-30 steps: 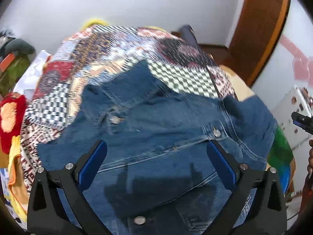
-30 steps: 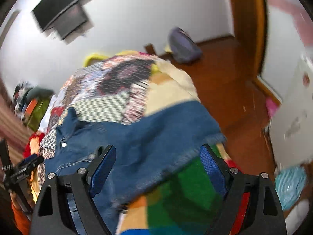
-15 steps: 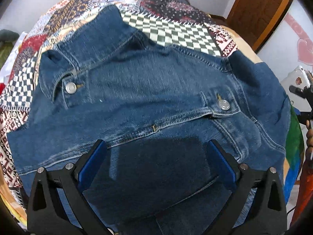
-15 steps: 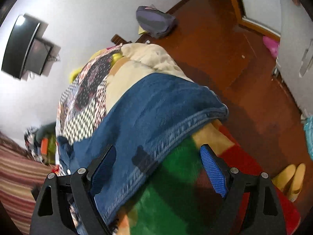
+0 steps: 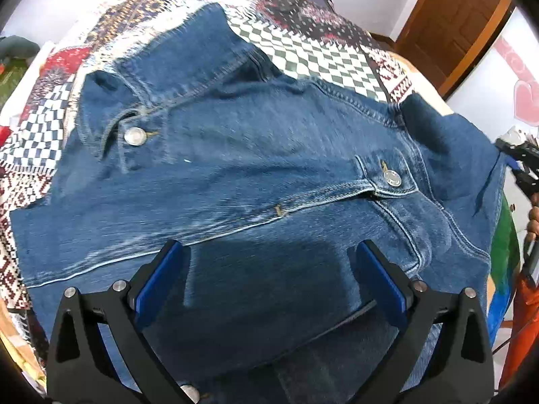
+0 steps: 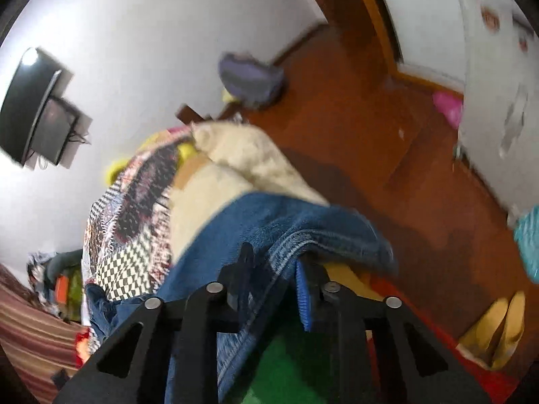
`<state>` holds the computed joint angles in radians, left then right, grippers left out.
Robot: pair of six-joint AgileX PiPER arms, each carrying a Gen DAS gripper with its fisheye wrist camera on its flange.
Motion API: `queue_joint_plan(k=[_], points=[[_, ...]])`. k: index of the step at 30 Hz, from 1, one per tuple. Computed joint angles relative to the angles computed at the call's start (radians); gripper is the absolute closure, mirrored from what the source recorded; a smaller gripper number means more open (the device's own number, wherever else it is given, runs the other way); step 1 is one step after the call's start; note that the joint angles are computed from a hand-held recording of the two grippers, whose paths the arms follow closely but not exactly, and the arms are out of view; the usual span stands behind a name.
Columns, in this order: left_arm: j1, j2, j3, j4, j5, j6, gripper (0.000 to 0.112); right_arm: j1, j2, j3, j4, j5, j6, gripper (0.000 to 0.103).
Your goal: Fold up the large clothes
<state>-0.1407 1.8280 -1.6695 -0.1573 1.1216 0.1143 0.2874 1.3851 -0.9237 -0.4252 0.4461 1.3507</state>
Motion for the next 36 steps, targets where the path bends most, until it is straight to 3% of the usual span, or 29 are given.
queue_joint_plan(k=[7,13,17,20,25,27,30,36], points=[[0.081,-0.104,0.042,-0.030,-0.021,0.022,0.010,0.248,-0.044,-0.251,-0.230,0.197,-0.014,0.091],[0.159,-0.162,0.057,-0.086,-0.003,0.053,0.010,0.382,0.050,-0.458,-0.208,0.296,-0.075,0.091],[0.183,-0.200,0.096,-0.093,-0.011,0.088,0.010,0.381,0.073,-0.433,-0.050,0.339,-0.146,0.091],[0.183,-0.215,0.127,-0.083,-0.023,0.096,0.010,0.327,0.081,-0.358,0.123,0.344,-0.233,0.091],[0.184,-0.216,0.162,-0.106,-0.025,0.093,0.010,0.212,0.180,-0.271,0.299,0.428,-0.390,0.091],[0.171,-0.219,0.177,-0.100,-0.034,0.089,0.010,0.170,0.199,-0.222,0.365,0.381,-0.505,0.091],[0.150,-0.218,0.187,-0.074,-0.046,0.081,0.010,0.188,0.171,-0.179,0.319,0.352,-0.541,0.091],[0.111,-0.190,0.160,-0.054,-0.042,0.079,0.010,0.281,0.195,-0.240,0.156,0.490,-0.465,0.091]])
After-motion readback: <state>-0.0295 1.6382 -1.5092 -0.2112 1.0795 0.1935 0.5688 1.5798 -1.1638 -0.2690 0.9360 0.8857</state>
